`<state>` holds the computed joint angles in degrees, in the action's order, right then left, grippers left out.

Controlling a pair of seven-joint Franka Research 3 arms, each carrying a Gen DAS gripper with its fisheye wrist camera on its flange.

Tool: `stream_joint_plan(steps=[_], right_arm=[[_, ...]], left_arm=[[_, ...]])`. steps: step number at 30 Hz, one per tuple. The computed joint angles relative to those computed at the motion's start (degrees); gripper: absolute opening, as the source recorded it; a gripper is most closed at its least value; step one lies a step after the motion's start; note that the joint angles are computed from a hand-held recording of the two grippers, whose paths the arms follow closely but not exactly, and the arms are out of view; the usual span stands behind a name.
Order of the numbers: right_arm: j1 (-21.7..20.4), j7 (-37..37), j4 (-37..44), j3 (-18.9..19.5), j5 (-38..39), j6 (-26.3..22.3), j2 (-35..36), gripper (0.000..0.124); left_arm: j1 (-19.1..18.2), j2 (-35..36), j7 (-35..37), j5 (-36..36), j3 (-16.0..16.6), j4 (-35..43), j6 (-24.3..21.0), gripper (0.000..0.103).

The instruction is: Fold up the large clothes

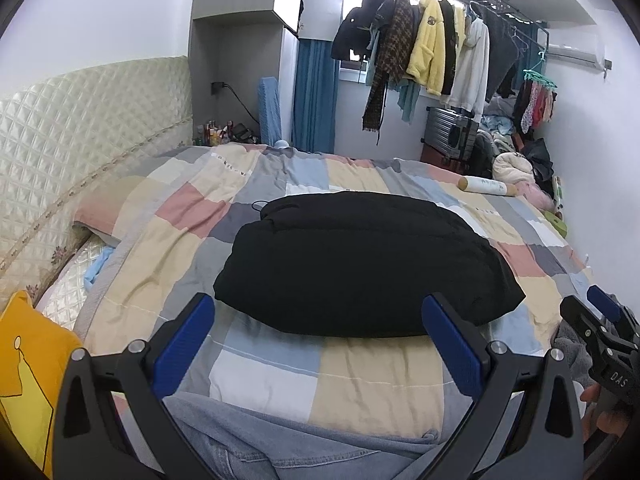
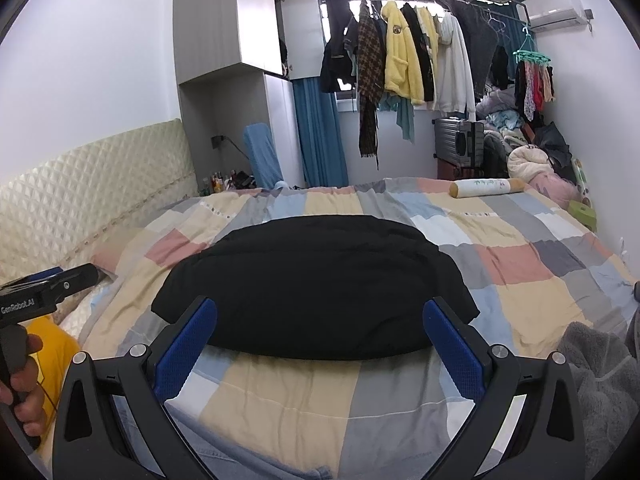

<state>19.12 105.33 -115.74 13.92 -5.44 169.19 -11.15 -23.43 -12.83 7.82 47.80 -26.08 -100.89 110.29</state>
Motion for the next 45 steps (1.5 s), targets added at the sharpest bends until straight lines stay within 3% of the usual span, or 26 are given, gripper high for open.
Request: stream_joint_plan(steps=[14, 18, 34, 45], right_arm=[[-0.2, 0.1, 0.1, -0.1, -1.1, 0.2, 0.0, 0.103], [-0.3, 0.3, 0.2, -0.1, -0.8, 0.1, 0.0, 0.103], [-0.7, 0.0, -0.1, -0.5, -0.2, -0.5, -0.5, 0.103], [-1.3, -0.1, -0.3, -0.3, -0.2, -0.7, -1.0, 0.103]], left_arm=[[-0.4, 1.3, 0.1, 0.6, -0.1, 1.8, -2.1, 0.103], [-0.5, 0.9, 0.4, -0.9, 0.9, 1.2, 0.4, 0.103], [-0.9, 2.6, 1.1, -1.3, 1.0, 3.0, 2.3, 0.103], [-1.9, 4.0, 1.7, -0.9, 1.2, 4.5, 1.3, 0.103]])
